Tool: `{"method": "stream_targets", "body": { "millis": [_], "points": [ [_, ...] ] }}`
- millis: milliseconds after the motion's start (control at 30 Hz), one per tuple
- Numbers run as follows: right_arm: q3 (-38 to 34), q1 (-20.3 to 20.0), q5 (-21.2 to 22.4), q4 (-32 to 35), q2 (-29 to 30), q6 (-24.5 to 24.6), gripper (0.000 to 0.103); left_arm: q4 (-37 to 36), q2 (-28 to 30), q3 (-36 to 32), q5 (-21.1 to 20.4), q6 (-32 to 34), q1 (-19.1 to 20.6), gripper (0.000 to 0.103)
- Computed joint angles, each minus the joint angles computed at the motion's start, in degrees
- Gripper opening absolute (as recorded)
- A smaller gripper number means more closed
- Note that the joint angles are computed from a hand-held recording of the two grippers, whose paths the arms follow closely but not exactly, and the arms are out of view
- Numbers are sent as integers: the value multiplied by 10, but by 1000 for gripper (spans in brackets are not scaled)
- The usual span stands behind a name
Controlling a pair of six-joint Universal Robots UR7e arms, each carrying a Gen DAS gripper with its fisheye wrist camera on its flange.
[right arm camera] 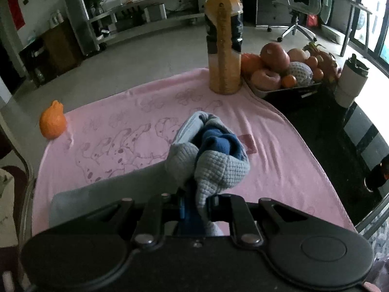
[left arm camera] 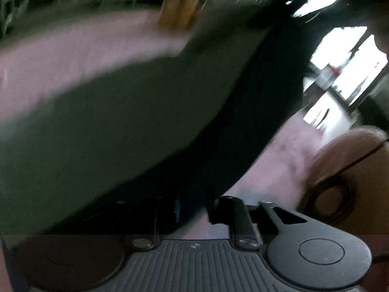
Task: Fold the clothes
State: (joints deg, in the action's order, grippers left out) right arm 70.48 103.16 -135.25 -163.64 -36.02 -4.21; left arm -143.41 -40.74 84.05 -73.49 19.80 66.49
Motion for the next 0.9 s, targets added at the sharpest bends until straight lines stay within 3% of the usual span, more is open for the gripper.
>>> {"method": "stream_targets", "body": {
  "millis": [167, 300, 467, 600, 733, 900],
  "points": [
    [-1, -1, 2, -17, 5, 0, 15, -24, -16, 37, 34, 28, -18, 18],
    [11, 3, -5, -78, 14, -36, 15, -34, -66, 65, 11, -11, -23, 19],
    [10, 22, -28, -204, 55, -166, 14, -129, -169, 149, -49, -43, -11, 27],
    [-21, 49, -19, -295, 110, -318, 14, -219, -231, 208, -48, -88, 17, 28],
    [-52, 71, 21, -346, 163, -457, 14, -278, -255, 226, -21, -166, 42, 27],
    [-49, 80, 111, -390, 208, -583, 14, -327, -265, 231, -21, -220, 59, 27]
  ]
}}
